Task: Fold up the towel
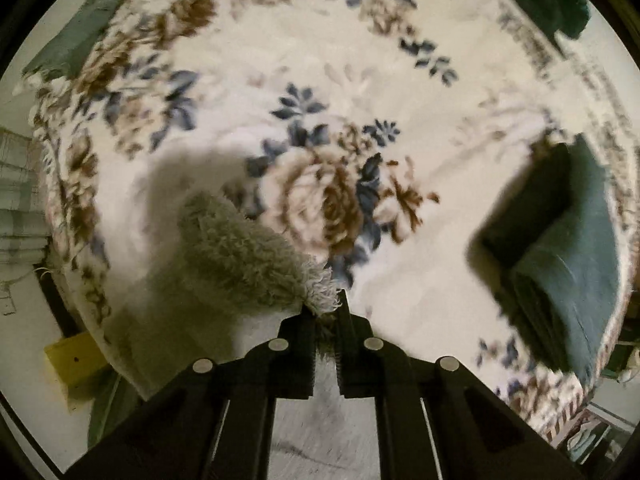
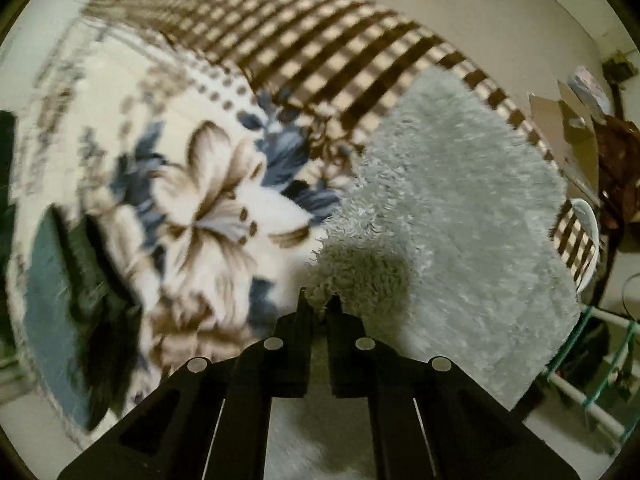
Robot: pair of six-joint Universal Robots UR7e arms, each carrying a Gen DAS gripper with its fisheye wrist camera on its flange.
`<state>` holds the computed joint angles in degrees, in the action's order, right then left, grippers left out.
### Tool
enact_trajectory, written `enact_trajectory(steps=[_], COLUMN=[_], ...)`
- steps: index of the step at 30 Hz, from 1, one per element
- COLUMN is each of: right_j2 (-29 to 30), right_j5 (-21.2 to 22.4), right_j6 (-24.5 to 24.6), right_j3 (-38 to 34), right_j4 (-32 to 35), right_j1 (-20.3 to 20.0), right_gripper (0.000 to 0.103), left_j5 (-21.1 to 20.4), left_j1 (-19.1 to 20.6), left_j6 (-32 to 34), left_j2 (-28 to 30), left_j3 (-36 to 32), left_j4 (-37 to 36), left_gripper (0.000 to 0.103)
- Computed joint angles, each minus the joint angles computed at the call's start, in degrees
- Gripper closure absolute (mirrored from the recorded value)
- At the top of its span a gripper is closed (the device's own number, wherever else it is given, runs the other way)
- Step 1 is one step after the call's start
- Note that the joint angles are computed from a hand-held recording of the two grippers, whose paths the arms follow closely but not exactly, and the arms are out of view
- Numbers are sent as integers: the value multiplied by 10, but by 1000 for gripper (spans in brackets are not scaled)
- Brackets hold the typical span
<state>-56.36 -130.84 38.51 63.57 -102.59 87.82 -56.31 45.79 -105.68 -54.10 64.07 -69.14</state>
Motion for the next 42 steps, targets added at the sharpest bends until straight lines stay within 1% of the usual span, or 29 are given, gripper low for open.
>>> enact_trajectory(steps=[2, 4, 7, 9, 12, 15, 18, 20, 22, 23, 24, 25, 26, 27, 28, 29, 30, 31, 32, 33, 34, 35, 36, 38, 39, 40, 41, 42], right_j2=[-53, -107, -204, -267, -349, -417, -460, -476, -484, -485, -487, -487, -489, -493, -504, -516, -521, -524, -523, -517, -507, -490, -471, -422, -398, -375, -356, -342], right_j5=[17, 37, 61, 64, 60, 61, 61, 55, 54, 54, 61, 75, 88, 96, 105, 107, 99, 88, 76, 66, 57, 45, 33, 14, 5, 0, -9, -18], right_j6=[-29, -54, -82, -89, -110, -136, -168, -194, -223, -233, -235, -239, -245, -250, -259, -273, -281, -293, -313, -335, -351, -378, -395, -433, -441, -464, -464, -476], right_j3=[57, 105, 185, 239, 322, 404, 469, 506, 530, 536, 538, 539, 536, 534, 538, 540, 541, 541, 542, 541, 539, 535, 529, 518, 506, 500, 494, 488], right_j4=[-39, -63, -76, -69, -65, -72, -96, -119, -135, -134, -130, -128, -117, -114, -122, -135, -145, -159, -184, -205, -223, -252, -274, -324, -331, -345, -344, -343], right_j1=[2, -4, -14, -17, -41, -87, -142, -171, -192, -205, -216, -227, -238, -242, -245, -243, -236, -225, -211, -200, -189, -177, -166, -147, -138, -136, -124, -123], right_gripper=[97, 97, 97, 97, 97, 97, 97, 97, 97, 97, 92, 79, 69, 52, 48, 43, 38, 32, 29, 23, 19, 18, 18, 17, 17, 17, 17, 17], left_j5=[9, 12, -2, -25, -71, -125, -157, -166, -167, -161, -150, -141, -131, -126, -121, -117, -114, -109, -104, -99, -93, -90, -87, -85, -84, -83, -83, -82], left_j1=[-23, -51, -98, -129, -165, -180, -180, -175, -170, -172, -177, -182, -189, -196, -202, -207, -211, -214, -217, -219, -218, -213, -207, -201, -197, -194, -191, -189], left_j6=[-20, -46, -93, -123, -160, -185, -193, -191, -184, -188, -189, -187, -185, -185, -184, -185, -184, -181, -180, -179, -167, -153, -134, -104, -85, -71, -56, -43], left_j2=[-38, -79, -122, -149, -181, -213, -220, -219, -213, -211, -209, -205, -197, -192, -189, -185, -182, -175, -168, -161, -146, -139, -124, -105, -90, -79, -67, -58], left_j3=[53, 107, 168, 215, 294, 389, 457, 493, 507, 509, 507, 500, 488, 479, 473, 468, 464, 456, 449, 442, 428, 421, 411, 403, 395, 387, 379, 374], left_j4=[-14, -22, -15, -10, -19, -64, -110, -140, -156, -157, -157, -150, -135, -124, -120, -117, -115, -114, -110, -105, -99, -95, -98, -118, -127, -130, -134, -140], left_gripper=[98, 98, 98, 98, 98, 98, 98, 97, 97, 96, 95, 95, 94, 92, 85, 72, 62, 42, 32, 32, 32, 32, 32, 32, 32, 32, 32, 32])
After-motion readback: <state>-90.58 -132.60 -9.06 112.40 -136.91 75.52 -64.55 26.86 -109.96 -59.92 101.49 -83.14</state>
